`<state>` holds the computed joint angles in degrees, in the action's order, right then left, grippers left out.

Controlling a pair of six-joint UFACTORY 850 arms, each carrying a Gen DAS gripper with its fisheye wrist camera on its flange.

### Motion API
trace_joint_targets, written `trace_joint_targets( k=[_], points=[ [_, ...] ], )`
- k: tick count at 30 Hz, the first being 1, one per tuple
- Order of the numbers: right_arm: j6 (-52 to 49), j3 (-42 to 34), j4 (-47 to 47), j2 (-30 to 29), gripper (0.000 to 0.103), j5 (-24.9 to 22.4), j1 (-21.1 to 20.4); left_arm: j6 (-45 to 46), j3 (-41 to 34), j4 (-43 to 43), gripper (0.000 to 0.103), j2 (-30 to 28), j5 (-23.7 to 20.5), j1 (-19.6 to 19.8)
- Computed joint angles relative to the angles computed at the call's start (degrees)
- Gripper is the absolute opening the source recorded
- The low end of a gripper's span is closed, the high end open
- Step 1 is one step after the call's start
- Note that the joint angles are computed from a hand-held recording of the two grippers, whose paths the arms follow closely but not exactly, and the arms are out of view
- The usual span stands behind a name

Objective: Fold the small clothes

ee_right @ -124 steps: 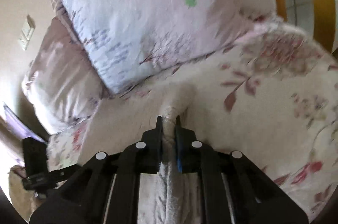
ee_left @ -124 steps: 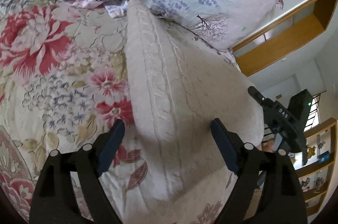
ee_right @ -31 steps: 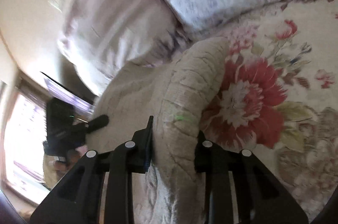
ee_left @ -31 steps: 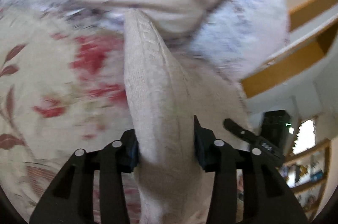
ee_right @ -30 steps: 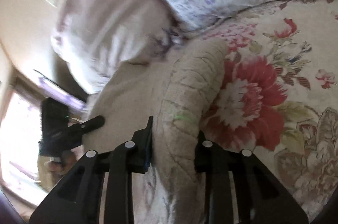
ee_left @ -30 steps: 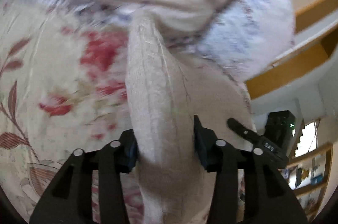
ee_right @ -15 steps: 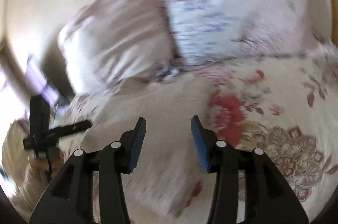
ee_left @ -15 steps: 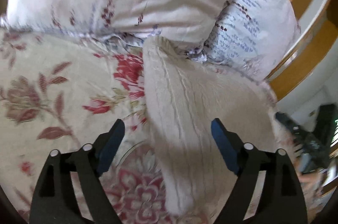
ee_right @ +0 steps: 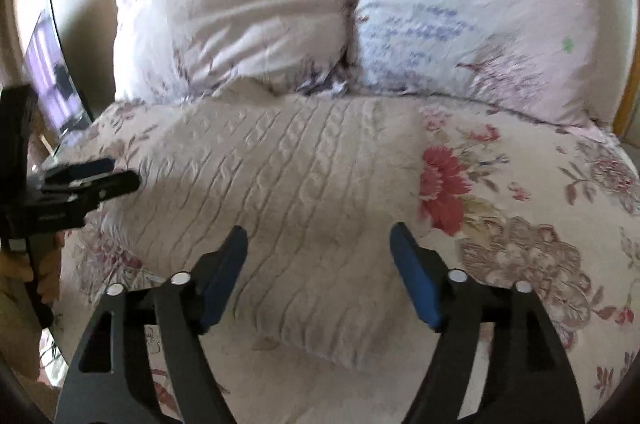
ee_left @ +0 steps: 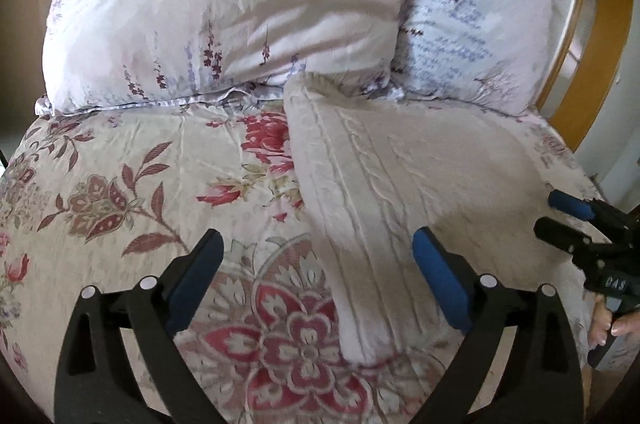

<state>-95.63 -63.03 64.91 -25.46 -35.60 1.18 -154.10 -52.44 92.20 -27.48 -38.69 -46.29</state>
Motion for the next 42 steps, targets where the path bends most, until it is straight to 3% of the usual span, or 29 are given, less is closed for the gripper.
trace_joint_targets(
  k=[6,12,16,20,23,34,42],
  points=[
    [-0.32,2.59,3.28,2.82,0.093,1.96,-1.75,-4.61,2.27,-1.39,0.101,1.44,-3.79,-3.96],
    [-1.68,6.31,5.50,5.87,0.101,7.32,-2.13,-3.25,1.80,-5.11,0.101,0.84,-2.17,-5.72],
    [1.70,8.72,5.04,7.06,0.102,8.54,-2.61,1.21,-0.23,-10.06,0.101,-0.83,-0.14,-6.22],
    [12.31,7.89,-4.70,5.81,0.102,4.65,-2.55,3.62,-1.77,-11.87,0.101,-2.26,2.36,-6.09],
    [11.89,9.47,-6.02,6.68,0.102,7.09,-1.10,8.68,-3.58,-16.31,0.101,-3.54,3.33,-5.78],
    [16.02,11.29,-11.33,7.01,0.102,12.60,2.21,19.15,-7.17,-24.54,0.101,-6.31,1.54,-5.34],
    [17.30,11.52,-13.04,7.10,0.102,14.50,3.01,19.93,-7.78,-24.95,0.101,-6.95,0.24,-5.61]
  ],
)
